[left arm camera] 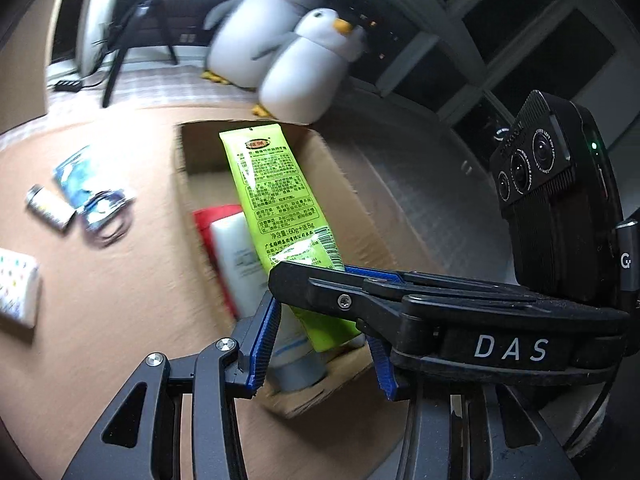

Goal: Organize objects
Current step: 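Carry the green tube into the box and open the right tool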

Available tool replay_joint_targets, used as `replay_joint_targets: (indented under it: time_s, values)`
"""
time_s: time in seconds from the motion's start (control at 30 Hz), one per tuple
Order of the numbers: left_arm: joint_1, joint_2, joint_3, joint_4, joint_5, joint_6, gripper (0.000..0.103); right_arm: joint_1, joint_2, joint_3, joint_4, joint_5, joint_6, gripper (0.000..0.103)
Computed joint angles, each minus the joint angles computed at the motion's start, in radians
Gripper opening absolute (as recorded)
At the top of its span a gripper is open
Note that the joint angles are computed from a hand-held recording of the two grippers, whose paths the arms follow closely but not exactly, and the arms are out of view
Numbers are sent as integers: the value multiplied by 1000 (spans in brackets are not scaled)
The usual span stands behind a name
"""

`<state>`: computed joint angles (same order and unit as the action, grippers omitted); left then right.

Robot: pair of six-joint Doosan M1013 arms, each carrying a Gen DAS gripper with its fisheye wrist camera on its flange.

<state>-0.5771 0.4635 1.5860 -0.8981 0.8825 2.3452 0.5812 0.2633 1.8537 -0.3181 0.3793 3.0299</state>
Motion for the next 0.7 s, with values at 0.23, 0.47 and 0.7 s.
replay_joint_targets:
  time_s: [0.23, 0.47, 0.7]
  values:
    - [-37, 23, -32, 10, 4, 1, 46, -11, -35, 47, -76, 15, 90, 27]
    - [-49, 26, -36, 52, -30, -27, 69, 0, -51, 60, -211, 81, 223, 50]
    - [-32, 20, -24, 60, -31, -19, 70, 5, -52, 60, -252, 97, 282, 56]
